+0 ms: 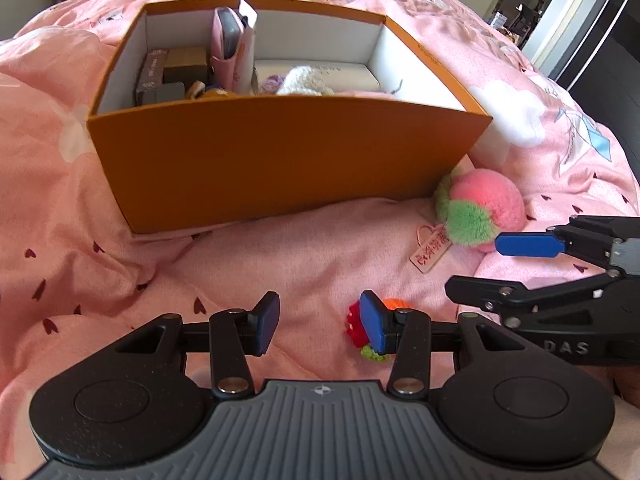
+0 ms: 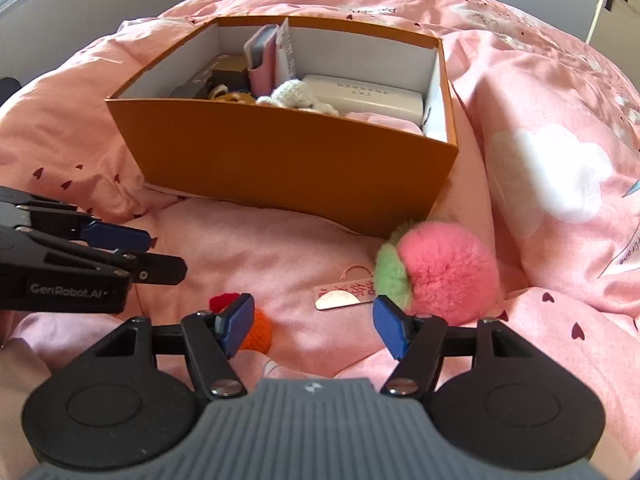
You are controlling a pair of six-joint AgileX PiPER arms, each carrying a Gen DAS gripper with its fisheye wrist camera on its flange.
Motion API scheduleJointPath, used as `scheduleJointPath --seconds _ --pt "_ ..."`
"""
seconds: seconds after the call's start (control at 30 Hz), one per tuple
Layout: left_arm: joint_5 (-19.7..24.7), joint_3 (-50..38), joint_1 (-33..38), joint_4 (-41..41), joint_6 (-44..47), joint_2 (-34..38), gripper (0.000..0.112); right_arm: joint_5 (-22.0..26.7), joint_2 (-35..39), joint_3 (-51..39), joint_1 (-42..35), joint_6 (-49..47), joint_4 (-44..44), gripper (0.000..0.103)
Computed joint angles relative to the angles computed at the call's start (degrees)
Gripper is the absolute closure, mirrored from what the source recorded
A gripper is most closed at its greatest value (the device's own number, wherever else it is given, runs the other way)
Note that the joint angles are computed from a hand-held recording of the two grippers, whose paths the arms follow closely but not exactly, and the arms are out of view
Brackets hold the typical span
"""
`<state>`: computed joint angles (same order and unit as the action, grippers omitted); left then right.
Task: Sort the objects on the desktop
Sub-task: 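Grasp orange crocheted fruit with left gripper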
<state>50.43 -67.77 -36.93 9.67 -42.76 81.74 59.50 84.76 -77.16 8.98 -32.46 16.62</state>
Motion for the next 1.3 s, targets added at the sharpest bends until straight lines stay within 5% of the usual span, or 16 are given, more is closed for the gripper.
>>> scheduleJointPath --seconds 0.5,0.8,1.03,1.3 --pt "-3.7 2.0 -0.3 -9.2 10.4 3.2 0.057 1.0 0.8 2.1 -2.1 2.4 0.0 0.034" --pt "-5.3 -1.2 1.9 -15.8 18.6 7.0 0.057 -2.6 -2.2 4.9 -3.8 3.1 -2.1 0.048" --pt "-2.0 -6.8 2.2 -15.9 16.8 15.1 0.049 -2.2 -2.0 4.7 -5.8 2.3 -0.3 0.050" --pt "-4.9 -3.3 2.0 -14.6 13.7 12.8 0.052 -2.6 -2.1 5.3 -5.1 2.4 -0.5 0.046"
